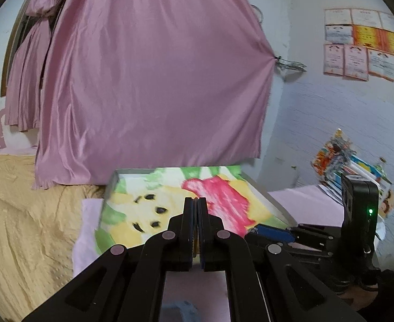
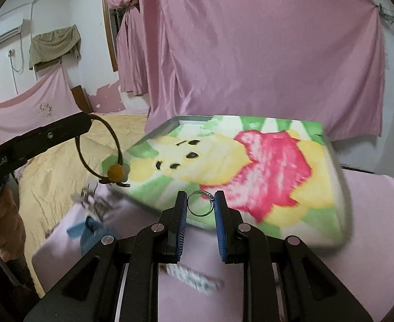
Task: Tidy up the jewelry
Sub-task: 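Carry bracelet and ring into the grey tray and open both tools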
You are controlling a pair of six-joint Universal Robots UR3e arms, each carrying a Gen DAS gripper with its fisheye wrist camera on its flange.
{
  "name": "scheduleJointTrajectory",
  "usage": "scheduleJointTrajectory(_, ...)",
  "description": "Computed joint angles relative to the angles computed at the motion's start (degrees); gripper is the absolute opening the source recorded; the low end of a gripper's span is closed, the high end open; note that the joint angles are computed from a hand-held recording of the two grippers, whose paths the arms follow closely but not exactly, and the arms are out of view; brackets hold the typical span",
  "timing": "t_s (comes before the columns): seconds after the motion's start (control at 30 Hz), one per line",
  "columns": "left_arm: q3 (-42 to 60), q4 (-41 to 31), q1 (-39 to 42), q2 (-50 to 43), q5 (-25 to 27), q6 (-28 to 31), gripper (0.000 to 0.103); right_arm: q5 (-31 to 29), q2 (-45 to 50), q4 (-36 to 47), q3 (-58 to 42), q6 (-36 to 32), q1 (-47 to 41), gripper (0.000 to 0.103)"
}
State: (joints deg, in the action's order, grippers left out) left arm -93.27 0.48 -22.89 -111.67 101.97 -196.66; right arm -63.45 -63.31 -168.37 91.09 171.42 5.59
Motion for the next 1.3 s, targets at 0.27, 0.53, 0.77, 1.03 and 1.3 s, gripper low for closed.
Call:
scheduleJointTrajectory(0.27,1.05,-2.54,8.07,-2.56,-6.22,-0.06,0.003,-2.83,12.63,11.75,-19.37,1.46,5.79,0.018)
scheduleJointTrajectory(0.53,-1.63,-4.04,11.07,-3.71,-8.3,-1.8,0.003,-6.9,17.34,20.34,-28.5,0.13,8.72,0.018)
scheduleJointTrajectory(0.77,-3.39,-5.35,10.09,-3.62,-5.12,-2.79,0.003,-7.25,17.82,21.85,-29.73,0.54,8.48,0.039)
scheduleJointTrajectory(1.03,-6.91,-2.78,8.99,-1.97,-3.01,-4.49,0.036,-7.47,11.58,11.36,-17.72,2.71,7.14,0.042)
scheduleJointTrajectory(1.3,-10.43,4.16,4.51,0.06,3.21,-4.85,0.074,-7.91,2.47,-7.4,1.18,6.91,4.16,0.06)
